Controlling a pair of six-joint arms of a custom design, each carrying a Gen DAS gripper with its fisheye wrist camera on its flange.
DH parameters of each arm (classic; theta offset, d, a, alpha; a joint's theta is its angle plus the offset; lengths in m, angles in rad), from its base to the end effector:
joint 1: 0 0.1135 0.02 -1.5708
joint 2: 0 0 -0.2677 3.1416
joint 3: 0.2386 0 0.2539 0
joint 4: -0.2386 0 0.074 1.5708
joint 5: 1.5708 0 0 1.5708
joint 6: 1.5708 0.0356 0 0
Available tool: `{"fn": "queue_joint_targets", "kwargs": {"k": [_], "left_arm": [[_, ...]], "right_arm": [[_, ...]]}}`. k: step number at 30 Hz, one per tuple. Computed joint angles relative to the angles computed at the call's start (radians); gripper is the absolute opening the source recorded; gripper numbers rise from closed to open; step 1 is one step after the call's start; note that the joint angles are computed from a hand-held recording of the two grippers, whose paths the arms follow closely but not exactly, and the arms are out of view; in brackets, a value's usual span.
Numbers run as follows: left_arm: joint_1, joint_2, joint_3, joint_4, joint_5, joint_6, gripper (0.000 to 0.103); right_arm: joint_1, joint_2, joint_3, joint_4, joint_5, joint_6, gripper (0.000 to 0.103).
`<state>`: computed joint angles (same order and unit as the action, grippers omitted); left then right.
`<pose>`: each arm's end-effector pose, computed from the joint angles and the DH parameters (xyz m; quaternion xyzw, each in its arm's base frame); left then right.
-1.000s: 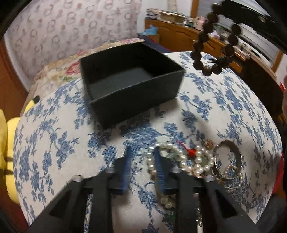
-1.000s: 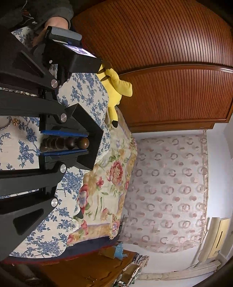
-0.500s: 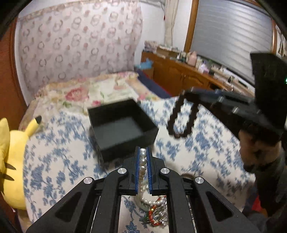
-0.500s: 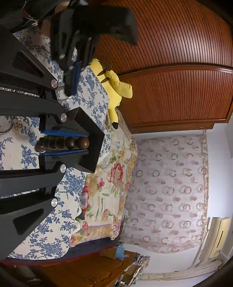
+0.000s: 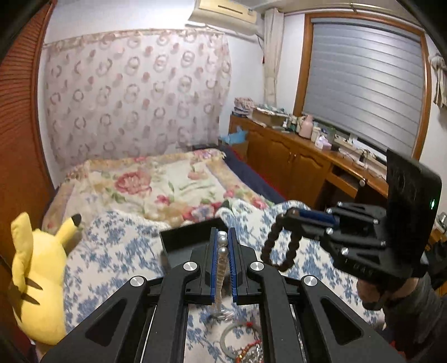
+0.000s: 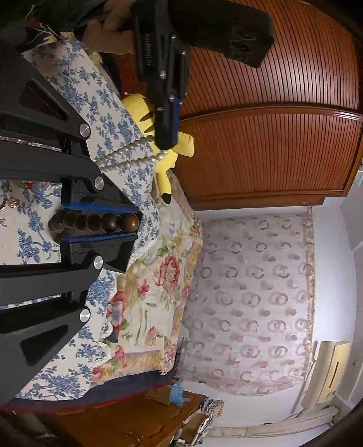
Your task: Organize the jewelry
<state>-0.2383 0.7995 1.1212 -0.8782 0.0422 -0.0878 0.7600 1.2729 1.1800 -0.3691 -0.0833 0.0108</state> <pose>0.1372 -0.0349 0.3825 0.0759 0.8707 -0.0970 0.4761 0.2086 0.2024 0.3575 -0.3312 0.7826 0.2305 0.4741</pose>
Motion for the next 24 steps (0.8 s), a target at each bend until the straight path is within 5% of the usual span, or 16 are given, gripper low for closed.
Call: {"fn": "queue_joint_targets", "kwargs": {"k": [17, 24], "left_arm": [[0.1, 0.216, 0.26, 0.037, 0.032, 0.049, 0.006], [0.141, 0.267, 0.257, 0.044, 0.072, 0.059, 0.006]], "right_arm": [[-0.064, 0.14, 0.154, -0.007, -0.077, -0.032, 0.015], [-0.082, 0.21, 0.192, 0.001, -0.127, -0.032, 0.015]]}}
